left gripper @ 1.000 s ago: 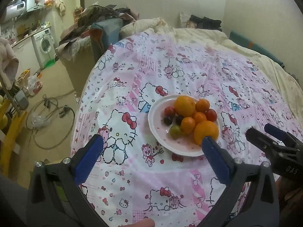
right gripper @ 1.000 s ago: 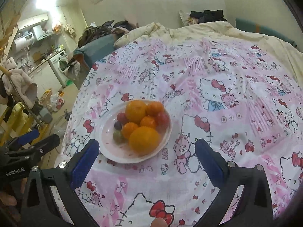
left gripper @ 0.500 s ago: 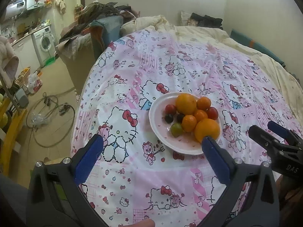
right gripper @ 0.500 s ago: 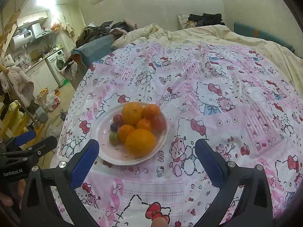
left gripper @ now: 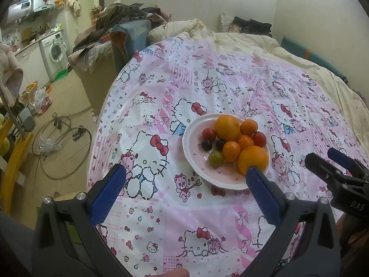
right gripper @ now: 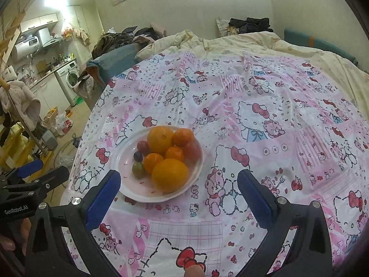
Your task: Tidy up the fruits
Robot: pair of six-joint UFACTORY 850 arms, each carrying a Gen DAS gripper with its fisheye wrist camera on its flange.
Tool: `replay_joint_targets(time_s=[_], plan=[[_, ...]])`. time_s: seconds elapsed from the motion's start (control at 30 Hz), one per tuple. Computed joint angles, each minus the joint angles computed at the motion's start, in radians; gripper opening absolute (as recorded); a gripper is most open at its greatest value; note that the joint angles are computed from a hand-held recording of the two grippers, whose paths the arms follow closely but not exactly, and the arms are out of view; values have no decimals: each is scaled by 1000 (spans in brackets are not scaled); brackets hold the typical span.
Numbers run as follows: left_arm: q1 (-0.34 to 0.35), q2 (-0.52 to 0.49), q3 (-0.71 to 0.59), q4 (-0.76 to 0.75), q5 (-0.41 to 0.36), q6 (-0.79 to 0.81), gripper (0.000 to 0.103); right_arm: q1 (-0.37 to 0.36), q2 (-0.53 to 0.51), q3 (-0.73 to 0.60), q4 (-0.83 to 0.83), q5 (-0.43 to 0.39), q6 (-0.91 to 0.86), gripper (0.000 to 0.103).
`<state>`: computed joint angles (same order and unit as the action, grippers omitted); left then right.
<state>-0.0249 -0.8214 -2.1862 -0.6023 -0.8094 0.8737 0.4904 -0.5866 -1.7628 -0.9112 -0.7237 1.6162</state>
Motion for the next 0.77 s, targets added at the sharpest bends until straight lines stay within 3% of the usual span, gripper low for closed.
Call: replay_joint_targets(time_s=[0.77], plan=[[2, -1, 6, -11, 4, -2, 102, 2, 9, 9, -7, 7, 15, 103]])
